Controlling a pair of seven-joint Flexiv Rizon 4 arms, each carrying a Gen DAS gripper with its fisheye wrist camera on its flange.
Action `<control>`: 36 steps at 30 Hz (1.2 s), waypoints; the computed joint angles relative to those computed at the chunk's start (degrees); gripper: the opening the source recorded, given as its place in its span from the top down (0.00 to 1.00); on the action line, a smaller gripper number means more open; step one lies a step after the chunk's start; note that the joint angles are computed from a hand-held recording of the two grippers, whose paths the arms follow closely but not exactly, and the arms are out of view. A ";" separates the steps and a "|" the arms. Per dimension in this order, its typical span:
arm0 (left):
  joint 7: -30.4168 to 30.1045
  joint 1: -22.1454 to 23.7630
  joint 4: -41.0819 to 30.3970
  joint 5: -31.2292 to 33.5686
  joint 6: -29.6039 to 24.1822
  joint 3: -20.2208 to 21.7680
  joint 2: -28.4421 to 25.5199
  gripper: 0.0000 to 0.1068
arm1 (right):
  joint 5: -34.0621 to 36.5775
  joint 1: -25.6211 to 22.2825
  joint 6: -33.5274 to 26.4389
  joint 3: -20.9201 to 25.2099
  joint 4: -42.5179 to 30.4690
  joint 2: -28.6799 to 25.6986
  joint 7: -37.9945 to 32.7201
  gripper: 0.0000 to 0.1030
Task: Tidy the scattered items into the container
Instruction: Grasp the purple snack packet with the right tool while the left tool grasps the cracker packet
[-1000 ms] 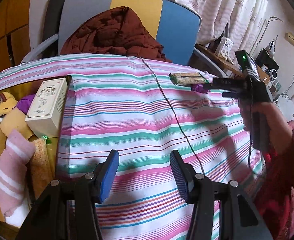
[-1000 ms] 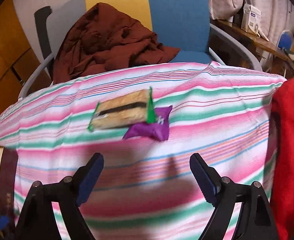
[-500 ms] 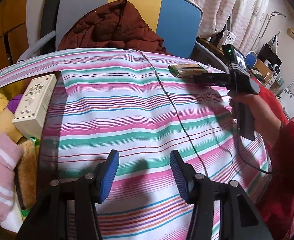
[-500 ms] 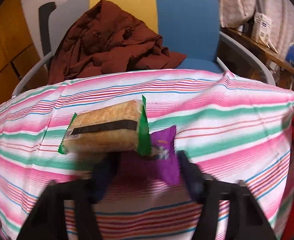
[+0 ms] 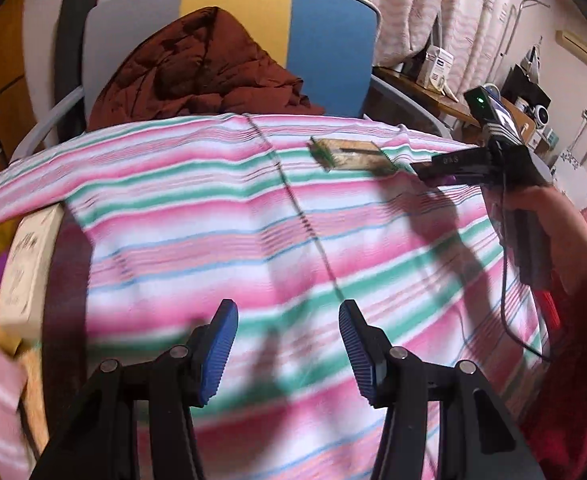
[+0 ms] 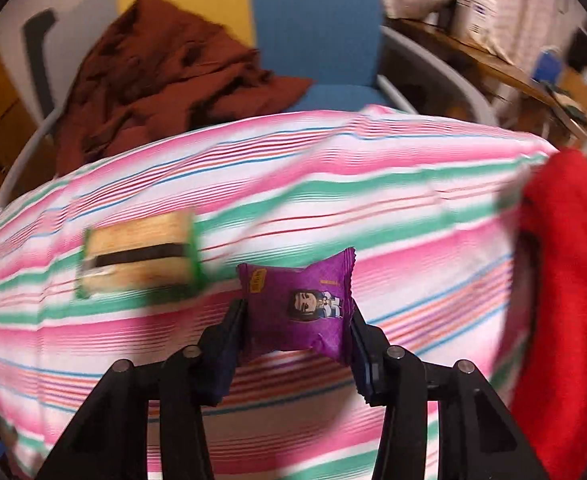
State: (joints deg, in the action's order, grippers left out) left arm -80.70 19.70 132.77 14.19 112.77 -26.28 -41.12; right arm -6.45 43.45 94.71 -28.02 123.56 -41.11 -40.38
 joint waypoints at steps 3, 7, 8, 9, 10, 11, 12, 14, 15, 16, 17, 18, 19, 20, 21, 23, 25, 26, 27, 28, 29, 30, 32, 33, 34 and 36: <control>1.32 -2.57 -4.12 -1.36 -2.65 0.09 -0.59 0.50 | 0.29 -4.79 0.66 4.48 -0.62 0.62 -0.58 0.53; 7.77 -8.48 -12.75 -3.39 -8.00 1.60 -2.60 0.50 | -0.68 -10.42 0.40 10.76 -2.69 0.44 -1.89 0.53; 9.77 -8.22 -14.64 -3.82 -10.29 0.28 -3.52 0.50 | -1.17 -10.07 -0.01 10.36 -2.81 0.46 -2.18 0.53; 11.93 -7.73 -16.90 -4.52 -13.74 -1.48 -4.57 0.50 | -1.40 -10.50 -0.08 10.79 -2.94 0.51 -2.36 0.53; 13.70 -8.44 -19.16 -5.65 -17.13 -1.85 -5.25 0.50 | -1.44 -10.90 -0.01 11.27 -2.90 0.55 -2.38 0.52; 14.88 -9.64 -20.95 -6.80 -19.59 -1.42 -5.57 0.50 | -1.68 -11.39 -0.15 11.71 -3.07 0.51 -2.59 0.52; 16.52 -11.28 -24.23 -8.31 -24.47 -0.81 -6.08 0.49 | -1.96 -11.87 -0.43 12.12 -3.29 0.50 -2.82 0.52; 18.81 -12.41 -27.44 -10.41 -28.47 -0.86 -7.02 0.49 | -2.33 -13.06 -0.82 13.23 -3.59 0.72 -3.05 0.51; 20.30 -12.56 -29.12 -11.39 -30.23 -1.43 -7.75 0.46 | -2.41 -13.79 -0.79 13.97 -3.56 0.89 -3.16 0.51; 22.31 -12.71 -31.42 -12.29 -32.32 -2.22 -8.76 0.41 | -2.46 -14.45 -0.73 14.62 -3.59 0.97 -3.24 0.51; 23.52 -13.24 -32.33 -12.80 -32.97 -2.14 -9.11 0.38 | -2.43 -15.03 -0.53 15.21 -3.50 1.11 -3.28 0.51; 25.11 -14.95 -34.84 -12.85 -34.97 -0.94 -9.56 0.30 | -2.36 -15.88 -0.36 16.03 -3.63 1.14 -3.34 0.50; 26.05 -16.89 -36.66 -12.69 -36.04 0.81 -9.73 0.24 | -2.37 -16.70 -0.22 16.80 -3.69 1.19 -3.52 0.50; 26.67 -18.54 -38.00 -12.66 -36.37 2.34 -9.99 0.23 | -2.34 -17.06 -0.09 17.19 -3.77 1.10 -3.56 0.50; 27.79 -20.22 -39.89 -12.49 -37.36 3.84 -10.43 0.23 | -2.29 -17.49 0.01 17.63 -3.84 1.08 -3.62 0.50; 29.84 -24.40 -44.76 -11.72 -40.90 7.98 -11.60 0.23 | -2.15 -18.38 0.21 18.51 -3.98 1.05 -3.75 0.50; 31.03 -27.25 -47.44 -11.35 -40.98 11.06 -12.56 0.23 | -2.05 -19.08 0.37 19.19 -4.16 0.97 -3.89 0.50; 32.46 -27.66 -48.17 -11.60 -40.89 11.29 -13.11 0.23 | -2.02 -19.46 0.41 19.56 -4.26 0.94 -4.00 0.50; 33.52 -28.13 -48.73 -12.03 -41.18 11.63 -13.52 0.23 | -1.97 -19.83 0.45 19.92 -4.37 0.91 -4.08 0.50; 34.70 -28.21 -48.64 -12.52 -41.38 11.73 -13.61 0.23 | -1.89 -20.16 0.46 20.24 -4.48 0.87 -4.11 0.50; 35.75 -28.39 -48.72 -13.15 -41.32 11.64 -13.95 0.23 | -1.81 -20.33 0.51 20.39 -4.55 0.83 -4.11 0.50; 36.36 -28.71 -48.73 -13.86 -41.13 11.79 -14.32 0.23 | -1.74 -20.32 0.54 20.39 -4.59 0.78 -4.08 0.50; 37.01 -29.54 -48.43 -15.22 -40.27 12.47 -14.95 0.23 | -1.70 -20.00 0.51 20.13 -4.67 0.66 -4.04 0.50; 37.66 -29.46 -47.60 -15.83 -38.46 12.26 -15.15 0.23 | -1.66 -19.86 0.51 20.00 -4.68 0.61 -4.00 0.50; 38.30 -28.82 -46.44 -16.91 -36.89 11.32 -15.10 0.24 | -1.66 -19.75 0.49 19.89 -4.69 0.60 -4.00 0.50; 37.94 -26.79 -44.22 -20.79 -35.07 8.76 -15.21 0.31 | -1.67 -19.34 0.41 19.48 -4.64 0.58 -3.97 0.50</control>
